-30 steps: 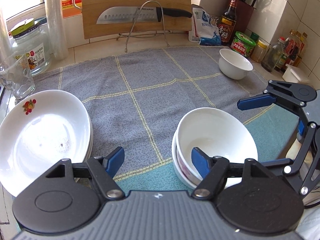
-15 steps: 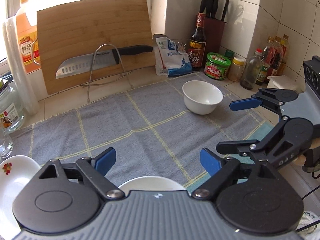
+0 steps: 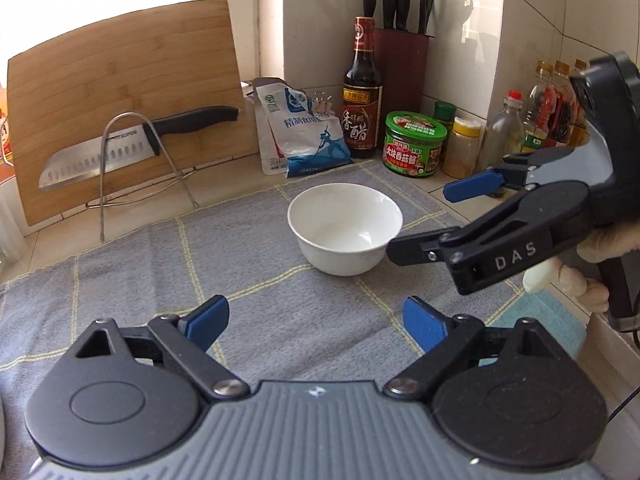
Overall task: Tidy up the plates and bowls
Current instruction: 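Move the right tool to the white bowl by the soy sauce bottle, then grasp the bowl rim with the right tool while the left tool grips its side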
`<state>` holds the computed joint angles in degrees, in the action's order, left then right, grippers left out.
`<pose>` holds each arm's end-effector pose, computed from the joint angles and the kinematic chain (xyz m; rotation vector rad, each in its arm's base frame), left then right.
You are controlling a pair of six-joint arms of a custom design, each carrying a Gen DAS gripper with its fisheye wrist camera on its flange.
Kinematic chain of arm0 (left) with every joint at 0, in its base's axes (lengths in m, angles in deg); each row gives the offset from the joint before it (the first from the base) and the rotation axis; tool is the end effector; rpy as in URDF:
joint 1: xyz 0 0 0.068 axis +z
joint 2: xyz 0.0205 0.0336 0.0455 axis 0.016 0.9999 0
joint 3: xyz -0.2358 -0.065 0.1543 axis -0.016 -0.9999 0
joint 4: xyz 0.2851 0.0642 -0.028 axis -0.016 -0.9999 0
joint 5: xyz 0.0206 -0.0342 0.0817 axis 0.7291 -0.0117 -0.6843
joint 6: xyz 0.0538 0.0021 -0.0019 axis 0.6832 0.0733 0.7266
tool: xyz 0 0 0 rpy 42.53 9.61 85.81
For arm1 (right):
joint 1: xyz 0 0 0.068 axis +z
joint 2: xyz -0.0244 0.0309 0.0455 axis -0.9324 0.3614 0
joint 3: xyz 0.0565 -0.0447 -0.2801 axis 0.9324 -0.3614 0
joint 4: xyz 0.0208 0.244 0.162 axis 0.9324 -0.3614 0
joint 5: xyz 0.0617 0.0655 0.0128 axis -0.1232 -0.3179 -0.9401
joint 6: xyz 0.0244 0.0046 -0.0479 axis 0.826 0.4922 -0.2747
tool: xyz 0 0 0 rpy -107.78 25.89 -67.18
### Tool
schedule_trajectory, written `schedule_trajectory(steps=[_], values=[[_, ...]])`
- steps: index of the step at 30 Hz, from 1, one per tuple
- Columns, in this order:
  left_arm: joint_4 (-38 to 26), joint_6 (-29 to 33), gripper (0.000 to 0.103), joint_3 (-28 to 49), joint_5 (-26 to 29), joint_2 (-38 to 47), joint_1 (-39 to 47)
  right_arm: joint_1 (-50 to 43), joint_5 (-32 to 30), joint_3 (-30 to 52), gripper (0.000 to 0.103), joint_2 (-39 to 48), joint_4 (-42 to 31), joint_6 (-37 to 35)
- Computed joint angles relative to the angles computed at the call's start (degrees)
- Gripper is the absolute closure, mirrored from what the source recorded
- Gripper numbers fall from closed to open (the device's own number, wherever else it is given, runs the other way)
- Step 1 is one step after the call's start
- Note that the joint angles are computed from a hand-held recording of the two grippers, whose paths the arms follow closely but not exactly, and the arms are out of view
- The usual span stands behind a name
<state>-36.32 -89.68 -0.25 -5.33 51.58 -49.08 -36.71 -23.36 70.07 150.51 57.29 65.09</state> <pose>0.1529 -0.1724 0.0807 0.7258 2.1831 -0.3306 0.1556 0.0882 0.0886 -0.2456 2.2908 0.1525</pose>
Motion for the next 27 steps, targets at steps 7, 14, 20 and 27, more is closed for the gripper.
schedule_trajectory(steps=[7, 14, 20, 27], values=[[10.90, -2.10, 0.009, 7.92, -8.23, 19.64, -5.40, -13.01, -12.63, 2.53, 0.000, 12.52, 9.42, -8.18], [15.41, -2.21, 0.010, 14.24, -11.58, 29.05, -6.07, -19.35, -20.44, 8.18, 0.002, 21.63, 11.48, -14.65], [16.18, -0.58, 0.012, 18.62, -13.25, 33.56, -6.19, -23.46, -26.77, 14.99, 0.015, 29.97, 9.75, -18.64], [15.43, -1.11, 0.016, 21.00, -11.88, 35.49, -5.06, -25.47, -30.75, 19.47, 0.027, 34.90, 7.74, -20.64]])
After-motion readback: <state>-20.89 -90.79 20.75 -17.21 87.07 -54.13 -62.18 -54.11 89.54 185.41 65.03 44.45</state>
